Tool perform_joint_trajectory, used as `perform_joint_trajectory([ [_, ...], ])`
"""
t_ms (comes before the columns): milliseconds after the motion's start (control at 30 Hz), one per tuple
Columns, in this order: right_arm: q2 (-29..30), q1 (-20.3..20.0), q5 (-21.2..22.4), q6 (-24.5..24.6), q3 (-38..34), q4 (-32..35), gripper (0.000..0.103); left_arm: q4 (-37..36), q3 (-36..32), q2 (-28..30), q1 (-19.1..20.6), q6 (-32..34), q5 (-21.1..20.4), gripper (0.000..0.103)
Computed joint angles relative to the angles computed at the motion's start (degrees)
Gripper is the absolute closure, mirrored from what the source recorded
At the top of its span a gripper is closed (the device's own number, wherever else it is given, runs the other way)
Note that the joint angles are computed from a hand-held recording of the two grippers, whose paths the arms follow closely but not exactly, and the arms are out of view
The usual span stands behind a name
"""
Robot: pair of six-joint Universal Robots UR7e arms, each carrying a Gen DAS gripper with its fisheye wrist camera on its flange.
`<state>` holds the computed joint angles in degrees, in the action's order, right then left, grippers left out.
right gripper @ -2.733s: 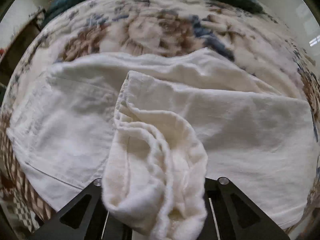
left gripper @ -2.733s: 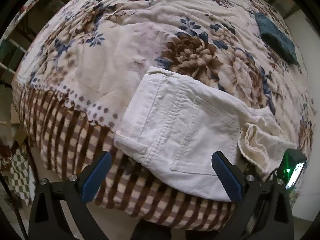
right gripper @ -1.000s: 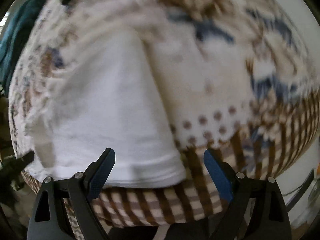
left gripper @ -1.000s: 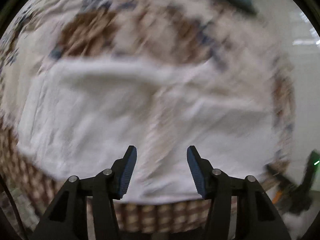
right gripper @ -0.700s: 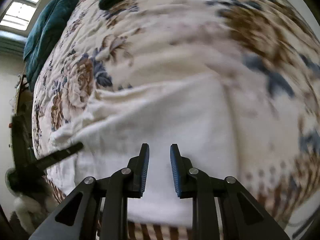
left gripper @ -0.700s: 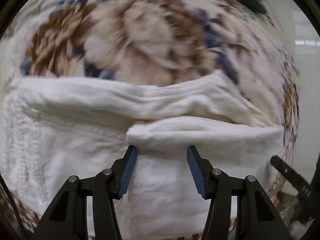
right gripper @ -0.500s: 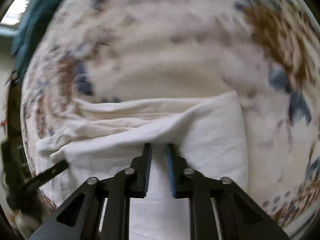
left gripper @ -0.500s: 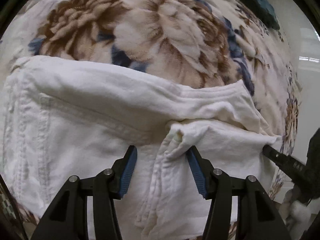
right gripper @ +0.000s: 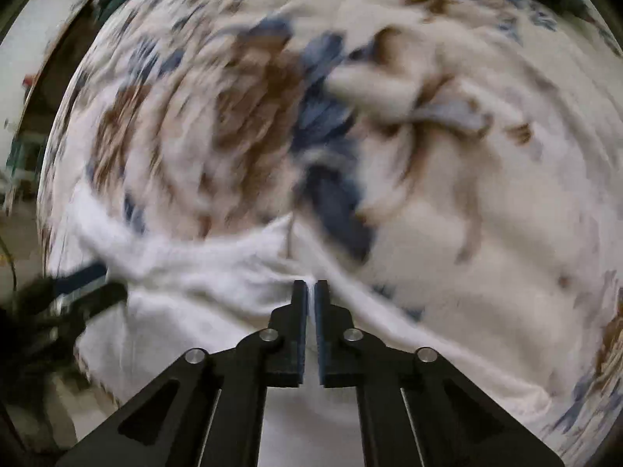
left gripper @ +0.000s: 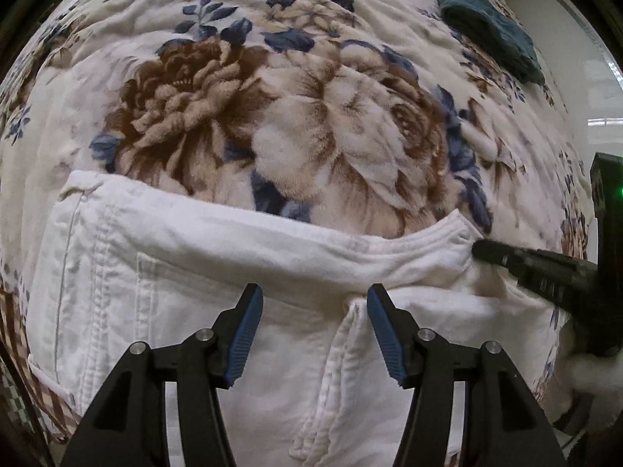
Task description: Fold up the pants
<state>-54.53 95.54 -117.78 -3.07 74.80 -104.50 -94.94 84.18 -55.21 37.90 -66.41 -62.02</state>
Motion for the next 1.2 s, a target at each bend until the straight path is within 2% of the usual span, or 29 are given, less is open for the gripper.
perform_joint_trajectory([
  [100, -0.1, -2.1, 5.3, 5.0, -2.1, 0.9, 0.102, 0.3, -1.7, 0.6, 0.1, 0.2, -0.1, 0.050],
  [133, -0.2, -3.0, 9.4, 5.9, -3.5, 2.9, 0.102, 0.5, -2.4, 0.8, 0.1, 0.6, -0.4, 0.049],
  [167, -0.2, -3.7, 12.9, 6.2, -4.6, 5.0, 0.102, -1.1, -3.1, 1.2, 0.2, 2.1, -1.3, 0.049],
  [200, -0.2, -3.8, 14.1, 5.4, -5.8, 7.4, 0.101, -1.3, -3.8, 1.8, 0.3, 3.2, -1.5, 0.049],
  [300, -0.3, -1.7, 8.0, -1.4, -7.7, 13.3, 0.089, 0.8, -9.7, 6.1, 0.9, 8.9, -3.1, 0.049],
  [333, 0.2, -1.3, 5.9, -2.7, -8.3, 16.1, 0.074, 1.5, -11.2, 7.1, 1.1, 10.1, -3.9, 0.049],
  [367, -0.3, -1.2, 4.7, -3.5, -7.3, 16.9, 0.060, 1.7, -13.2, 8.7, 1.8, 11.9, -6.0, 0.048],
  [433, -0.3, -1.2, 2.5, -5.9, -6.4, 17.6, 0.055, 2.2, -16.3, 11.5, 4.0, 11.7, -12.6, 0.046],
  [500, -0.3, -1.9, 2.5, -7.0, -5.5, 17.6, 0.055, 1.2, -17.4, 13.1, 6.6, 8.6, -19.9, 0.046],
  [533, -0.7, -2.1, 3.0, -8.4, -4.3, 15.7, 0.055, 0.7, -17.8, 13.8, 7.5, 7.3, -22.4, 0.046],
  [567, -1.1, -2.2, 3.4, -9.6, -3.4, 14.4, 0.056, 2.5, -19.5, 15.1, 8.0, 6.2, -23.1, 0.046],
  [600, -1.7, -2.4, 3.9, -11.0, -2.3, 12.5, 0.064, 3.2, -20.4, 15.9, 8.3, 5.3, -23.7, 0.046],
  [633, -2.2, -2.3, 4.0, -11.6, -0.9, 10.8, 0.092, 4.9, -21.9, 16.9, 8.6, 4.7, -24.0, 0.047],
  [733, -3.4, -1.2, 1.7, -13.4, 3.4, 3.3, 0.097, 7.0, -24.7, 18.8, 8.7, 2.7, -23.3, 0.047],
  [767, -4.3, -1.3, 2.1, -11.4, 4.4, 1.7, 0.097, 7.2, -25.3, 19.2, 8.6, 2.8, -22.6, 0.047],
  [867, -5.3, -3.8, 5.9, -3.6, 5.3, 0.0, 0.098, 6.0, -26.1, 19.6, 8.1, 4.5, -20.1, 0.048],
  [967, -5.8, -7.8, 14.6, 5.4, 5.3, 0.6, 0.098, 4.9, -26.3, 19.7, 8.6, 5.0, -20.0, 0.046],
  [1067, -4.8, -8.1, 16.8, 5.6, 2.0, 6.0, 0.097, 6.8, -26.7, 18.9, 7.9, 6.6, -17.6, 0.046],
  [1133, -4.4, -7.2, 16.9, 5.6, -0.4, 8.6, 0.086, 7.7, -26.2, 17.3, 7.0, 9.1, -14.6, 0.046],
  [1200, -4.4, -5.6, 15.9, 3.7, -1.1, 7.9, 0.068, 10.1, -25.6, 15.6, 5.6, 9.9, -9.5, 0.046],
])
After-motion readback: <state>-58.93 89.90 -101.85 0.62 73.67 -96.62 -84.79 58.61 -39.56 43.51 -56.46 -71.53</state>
